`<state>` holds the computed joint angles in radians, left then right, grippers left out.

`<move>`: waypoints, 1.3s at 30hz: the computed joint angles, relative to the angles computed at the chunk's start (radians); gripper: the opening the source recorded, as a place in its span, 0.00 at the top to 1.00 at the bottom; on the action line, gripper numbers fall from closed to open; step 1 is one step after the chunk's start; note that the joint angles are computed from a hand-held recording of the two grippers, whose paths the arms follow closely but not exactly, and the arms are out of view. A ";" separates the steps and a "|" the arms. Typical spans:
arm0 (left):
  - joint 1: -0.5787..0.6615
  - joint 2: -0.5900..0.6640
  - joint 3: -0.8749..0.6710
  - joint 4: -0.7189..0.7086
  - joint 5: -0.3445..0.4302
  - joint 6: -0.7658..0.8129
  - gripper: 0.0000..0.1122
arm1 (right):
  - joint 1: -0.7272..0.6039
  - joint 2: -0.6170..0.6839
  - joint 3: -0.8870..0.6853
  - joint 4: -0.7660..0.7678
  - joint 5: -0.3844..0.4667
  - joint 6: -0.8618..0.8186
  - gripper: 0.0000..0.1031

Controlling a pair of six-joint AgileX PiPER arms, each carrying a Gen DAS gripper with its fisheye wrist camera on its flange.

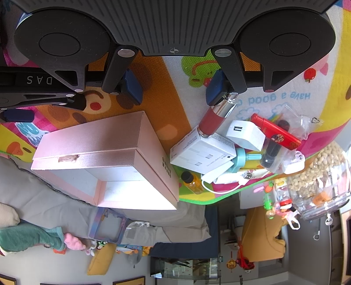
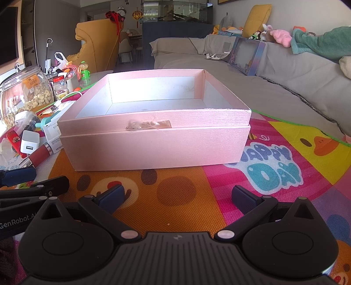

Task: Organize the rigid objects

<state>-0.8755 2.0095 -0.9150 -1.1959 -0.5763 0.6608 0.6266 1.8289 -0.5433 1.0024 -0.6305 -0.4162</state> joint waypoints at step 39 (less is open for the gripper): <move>0.086 -0.172 0.107 0.058 0.032 0.111 0.64 | -0.110 -0.084 -0.025 -0.058 0.228 -0.154 0.00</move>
<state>-0.7898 1.8375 -0.8085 -1.1375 -0.5446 0.7718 0.5164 1.7452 -0.5681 0.9441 -0.4029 -0.5706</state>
